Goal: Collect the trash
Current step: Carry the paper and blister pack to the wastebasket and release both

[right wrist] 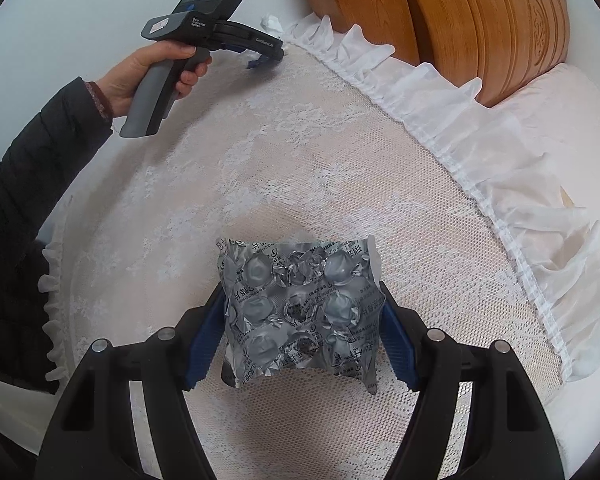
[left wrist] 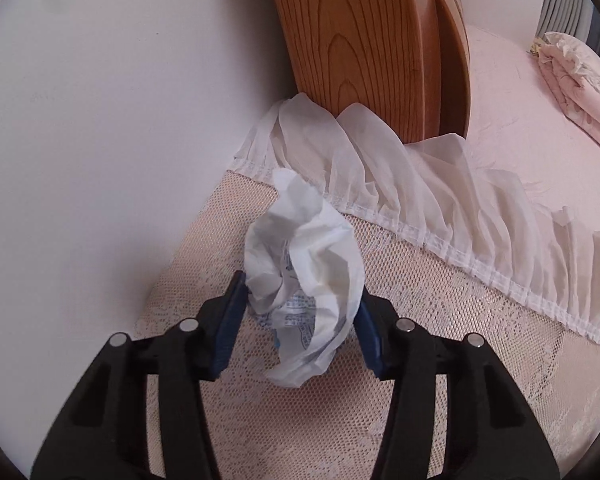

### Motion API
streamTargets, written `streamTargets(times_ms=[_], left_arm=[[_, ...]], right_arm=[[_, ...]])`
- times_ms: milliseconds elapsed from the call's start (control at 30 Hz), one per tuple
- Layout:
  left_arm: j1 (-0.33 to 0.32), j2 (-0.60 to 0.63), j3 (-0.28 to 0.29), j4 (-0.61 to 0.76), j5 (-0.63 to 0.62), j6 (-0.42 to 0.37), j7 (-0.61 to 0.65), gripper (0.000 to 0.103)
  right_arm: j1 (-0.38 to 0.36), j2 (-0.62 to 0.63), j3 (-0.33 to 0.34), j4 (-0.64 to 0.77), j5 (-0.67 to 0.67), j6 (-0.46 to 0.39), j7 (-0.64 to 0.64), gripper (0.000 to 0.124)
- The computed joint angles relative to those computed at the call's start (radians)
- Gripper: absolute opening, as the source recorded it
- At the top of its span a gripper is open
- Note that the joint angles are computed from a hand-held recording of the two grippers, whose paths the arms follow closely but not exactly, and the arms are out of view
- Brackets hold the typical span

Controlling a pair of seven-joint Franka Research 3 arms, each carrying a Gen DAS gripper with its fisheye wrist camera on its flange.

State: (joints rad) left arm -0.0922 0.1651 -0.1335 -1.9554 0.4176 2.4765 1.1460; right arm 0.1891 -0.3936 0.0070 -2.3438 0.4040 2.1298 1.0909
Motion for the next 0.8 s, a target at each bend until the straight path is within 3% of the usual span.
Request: streamTargets(times_ms=[200,367,533,667,800], left_arm=[[-0.017,-0.193,-0.016,-0.156,0.061,-0.011,-0.113,0.048],[-0.051,-0.445,-0.069,-0.325,0.038,-0.083,-0.217,0.048],[-0.132,-0.688,-0.184,-0.421,0.003,-0.268,-0.393,0.048],[-0.240,-0.737,-0.272,-0.388,-0.062,-0.404,-0.515,0.048],[-0.337,-0.681,-0.333,-0.329,-0.123,-0.384,-0.669,0.048]], right_arm=[[0.009,-0.029,-0.016,-0.015,0.031,-0.001,-0.055,0.071],[0.001,-0.076,-0.032,-0.032,0.042,-0.028,-0.108,0.071],[-0.035,-0.192,-0.083,-0.072,0.046,-0.116,-0.187,0.071],[-0.098,-0.269,-0.123,-0.084,0.013,-0.201,-0.240,0.071],[-0.210,-0.345,-0.180,-0.092,-0.068,-0.282,-0.296,0.071]])
